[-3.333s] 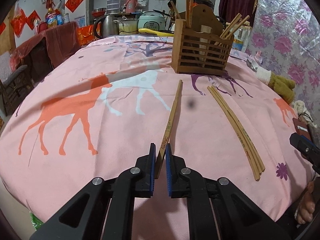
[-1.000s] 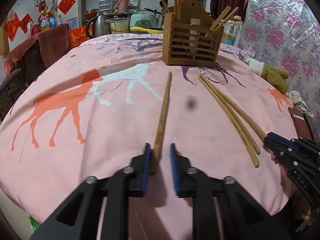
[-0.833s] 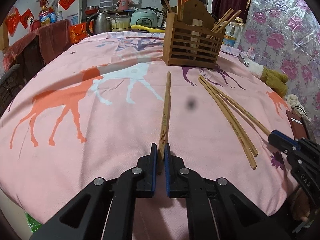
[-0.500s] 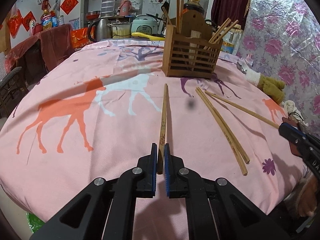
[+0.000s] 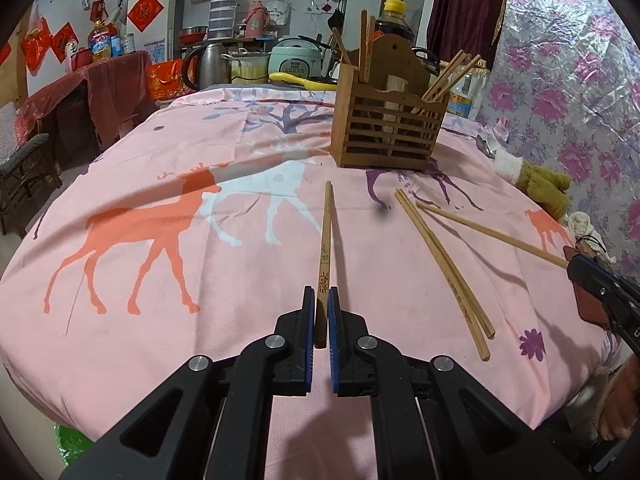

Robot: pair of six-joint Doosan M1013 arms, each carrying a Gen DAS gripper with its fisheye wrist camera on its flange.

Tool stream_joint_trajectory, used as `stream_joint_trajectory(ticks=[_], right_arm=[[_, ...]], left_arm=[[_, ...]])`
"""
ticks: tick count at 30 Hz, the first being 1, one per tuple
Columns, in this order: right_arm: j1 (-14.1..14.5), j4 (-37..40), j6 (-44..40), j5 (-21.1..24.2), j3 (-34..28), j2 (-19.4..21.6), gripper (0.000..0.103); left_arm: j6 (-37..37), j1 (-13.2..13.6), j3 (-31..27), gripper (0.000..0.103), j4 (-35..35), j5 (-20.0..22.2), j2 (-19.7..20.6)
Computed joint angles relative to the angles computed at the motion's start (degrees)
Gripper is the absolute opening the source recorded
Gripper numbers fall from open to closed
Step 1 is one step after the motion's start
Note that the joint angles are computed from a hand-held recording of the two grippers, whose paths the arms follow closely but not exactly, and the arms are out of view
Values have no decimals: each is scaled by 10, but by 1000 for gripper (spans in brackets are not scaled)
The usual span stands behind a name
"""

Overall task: Organize utensils
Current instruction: 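Lift both held chopsticks and carry them toward the wooden holder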

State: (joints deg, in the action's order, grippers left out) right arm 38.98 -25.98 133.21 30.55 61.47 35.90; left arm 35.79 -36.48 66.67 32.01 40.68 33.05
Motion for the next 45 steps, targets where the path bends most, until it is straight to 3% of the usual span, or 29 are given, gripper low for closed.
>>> stream_joint_trajectory(ticks=[12, 31, 45], right_arm=[[1, -5, 13, -14, 8, -8, 6], [1, -33, 30, -45, 3, -22, 6], [-4, -12, 31, -56, 10, -27, 6]], left_arm=[[-12, -2, 4, 4, 15, -7, -6], [-82, -4, 10, 3, 97, -12, -35], [-62, -2, 7, 3, 72, -25, -36]])
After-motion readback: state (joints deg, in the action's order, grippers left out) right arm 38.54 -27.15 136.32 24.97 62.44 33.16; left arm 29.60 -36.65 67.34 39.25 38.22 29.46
